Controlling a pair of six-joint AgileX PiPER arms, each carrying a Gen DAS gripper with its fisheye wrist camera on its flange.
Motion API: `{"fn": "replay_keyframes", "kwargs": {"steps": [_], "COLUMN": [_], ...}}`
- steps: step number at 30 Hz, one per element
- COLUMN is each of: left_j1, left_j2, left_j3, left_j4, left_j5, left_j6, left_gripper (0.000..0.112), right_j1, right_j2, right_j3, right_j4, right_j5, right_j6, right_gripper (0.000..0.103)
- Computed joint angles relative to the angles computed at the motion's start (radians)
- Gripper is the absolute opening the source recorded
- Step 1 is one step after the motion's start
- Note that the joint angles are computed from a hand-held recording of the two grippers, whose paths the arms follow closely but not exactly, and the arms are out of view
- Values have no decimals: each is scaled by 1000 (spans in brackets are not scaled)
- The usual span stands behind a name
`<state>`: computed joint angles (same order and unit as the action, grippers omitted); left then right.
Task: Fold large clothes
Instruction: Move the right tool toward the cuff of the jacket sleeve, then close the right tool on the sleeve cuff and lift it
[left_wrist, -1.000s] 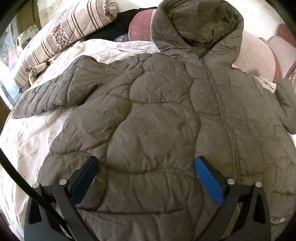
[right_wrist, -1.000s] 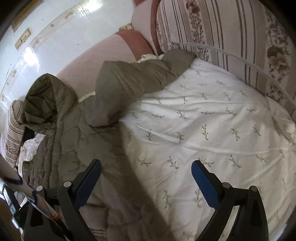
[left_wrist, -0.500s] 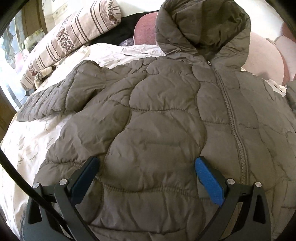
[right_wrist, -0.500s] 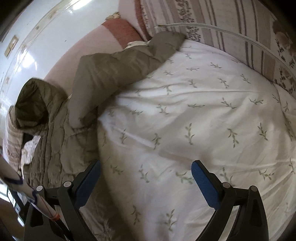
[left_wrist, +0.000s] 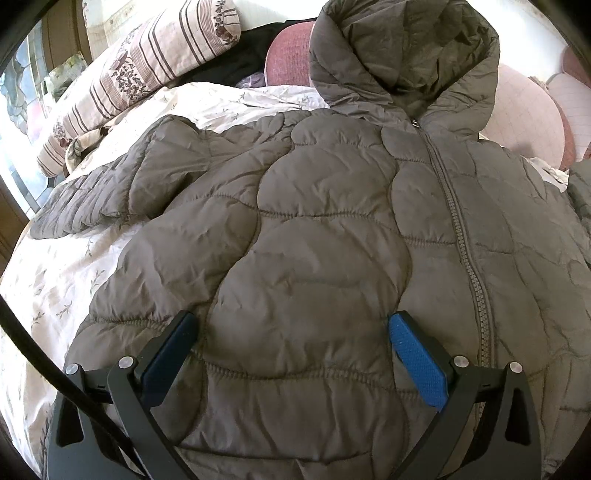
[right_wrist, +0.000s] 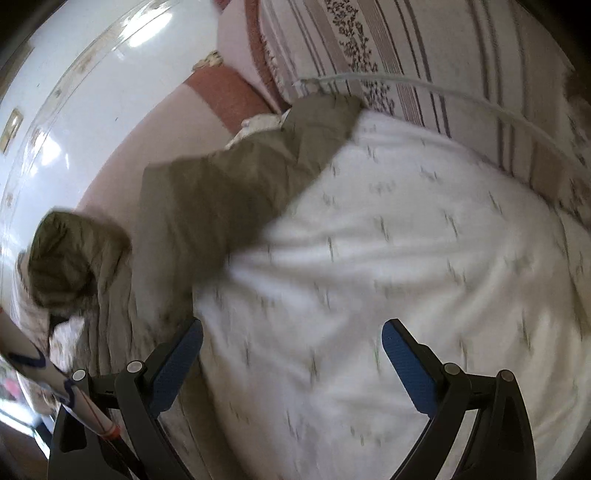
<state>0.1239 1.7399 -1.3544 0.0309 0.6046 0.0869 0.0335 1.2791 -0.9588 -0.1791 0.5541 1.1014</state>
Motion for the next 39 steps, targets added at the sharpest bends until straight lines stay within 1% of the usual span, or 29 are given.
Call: {"fn": "replay_keyframes", "kwargs": {"steps": [2,4,6,9,12,14,18,19,20,21,22,23,24,25,26,27,29,31,33,35,37,39], "left_j1": [1,1,-1,-2,-4,-8,-14,-14,-14,-13,-13,-13,-13,-13,-13,-13,-13,-11,-6,6,26,43], "left_j2": [0,0,0,0,2,3,5,4,4,4,4,3,3,3,3,2,3,5,5,3,-3,-7], "left_j3": [-1,-1,-1,1,2,2,3,3,4,4,4,4,5,5,5,6,6,3,-1,-7,-12,-21], "left_j4": [-2,-1,7,14,19,31,47,46,46,45,45,45,44,44,43,43,41,32,13,-25,-81,-128], "left_j5": [1,1,2,-1,-4,-6,-9,-9,-9,-9,-9,-9,-9,-9,-10,-10,-11,-9,-5,3,13,23], "left_j6": [2,2,-3,-6,-10,-20,-36,-36,-36,-35,-35,-35,-34,-34,-34,-34,-33,-28,-12,19,64,95], "left_gripper": [103,103,103,103,103,103,103,103,103,103,103,103,103,103,103,103,103,103,103,103,103,103], "right_j1": [-88,-155,-235,-317,-369,-392,-393,-399,-397,-387,-381,-381,-380,-371,-357,-347,-342,-326,-293,-261,-227,-168], "right_j2": [57,118,198,322,432,500,616,648,683,695,690,682,655,618,572,537,467,416,359,312,289,279], "right_j3": [-76,-150,-237,-368,-467,-524,-645,-678,-724,-750,-744,-741,-710,-669,-629,-611,-590,-598,-633,-683,-737,-824], "right_j4": [62,77,129,135,139,176,163,183,183,142,142,182,182,144,65,2,-33,-90,-168,-196,-204,-225], "right_j5": [-1,10,21,46,55,51,71,82,113,132,112,103,76,47,27,33,57,103,176,242,290,360], "right_j6": [-93,-130,-201,-227,-222,-245,-240,-264,-278,-266,-282,-311,-299,-251,-171,-114,-89,-59,-43,-57,-66,-70], "right_gripper": [98,95,93,91,88,86,84,80,66,50,23,17,14,14,13,13,12,12,12,12,12,12]}}
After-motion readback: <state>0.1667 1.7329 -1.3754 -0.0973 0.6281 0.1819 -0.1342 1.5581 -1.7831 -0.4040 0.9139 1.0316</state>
